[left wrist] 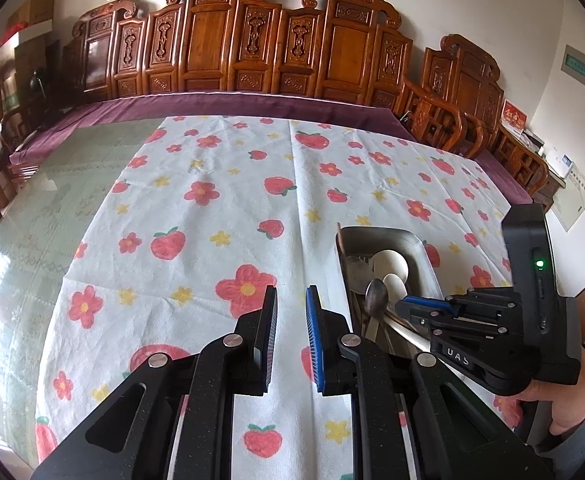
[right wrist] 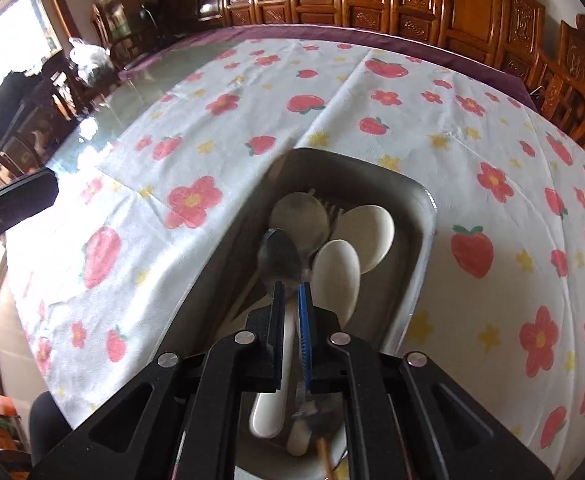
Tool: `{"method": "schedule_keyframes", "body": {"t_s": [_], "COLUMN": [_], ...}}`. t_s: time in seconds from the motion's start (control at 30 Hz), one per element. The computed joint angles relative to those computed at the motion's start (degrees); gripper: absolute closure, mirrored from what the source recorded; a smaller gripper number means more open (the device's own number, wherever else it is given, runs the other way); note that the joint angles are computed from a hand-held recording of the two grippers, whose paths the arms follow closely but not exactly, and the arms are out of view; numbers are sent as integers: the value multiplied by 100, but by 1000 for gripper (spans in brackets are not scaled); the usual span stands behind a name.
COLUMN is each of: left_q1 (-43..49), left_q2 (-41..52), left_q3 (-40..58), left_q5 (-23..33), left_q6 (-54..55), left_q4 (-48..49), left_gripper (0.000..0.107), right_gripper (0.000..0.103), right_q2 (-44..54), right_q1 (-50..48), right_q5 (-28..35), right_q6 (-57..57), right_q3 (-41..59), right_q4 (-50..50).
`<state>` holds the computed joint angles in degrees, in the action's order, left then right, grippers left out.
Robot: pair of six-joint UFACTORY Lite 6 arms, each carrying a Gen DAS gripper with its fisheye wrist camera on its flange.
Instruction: Organize utensils
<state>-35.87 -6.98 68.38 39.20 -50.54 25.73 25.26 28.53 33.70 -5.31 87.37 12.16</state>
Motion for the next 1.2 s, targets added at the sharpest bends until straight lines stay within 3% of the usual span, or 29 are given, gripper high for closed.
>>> {"method": "schedule_keyframes", "body": {"t_s": [0.17,0.47,0.7,0.9,0.93,1.07,1.2], "left_q1": [-189,-831,-1568,-2308,-2446,-2976,-3660], "left_q2": [74,354,687,969,1032,1271,1606], "left_q3": [115,616,1150,1601,1713,2224,3012], "left_q5": [111,546,1111,1693,1830,2394,3149], "left_q6": [-170,-719,-1297,-1864,-1938,-2194,-2379], "left_q4": [133,666,1148,1560,1601,1821,2203], "left_gripper": [93,83,56,25,22,17,14], "right_gripper": [94,94,93,58,48,22,7], "right_q2": [-533,-2105,-3483,-4793,-5076,-6028,-6775], "right_q1": [-86,-498,-1054,-1709,-1853,-2409,-3487], "right_q5": [-242,-566,-433,-11,84,484,1291], "right_q6": [-417,-1192,-1594,-1787,-1794,-1875,-2551], "right_q3": [-530,-1922,-2901,-3589,-3696,-3902,-3692], "right_q4": [405,1072,1384,1487,1479,1456,2025]}}
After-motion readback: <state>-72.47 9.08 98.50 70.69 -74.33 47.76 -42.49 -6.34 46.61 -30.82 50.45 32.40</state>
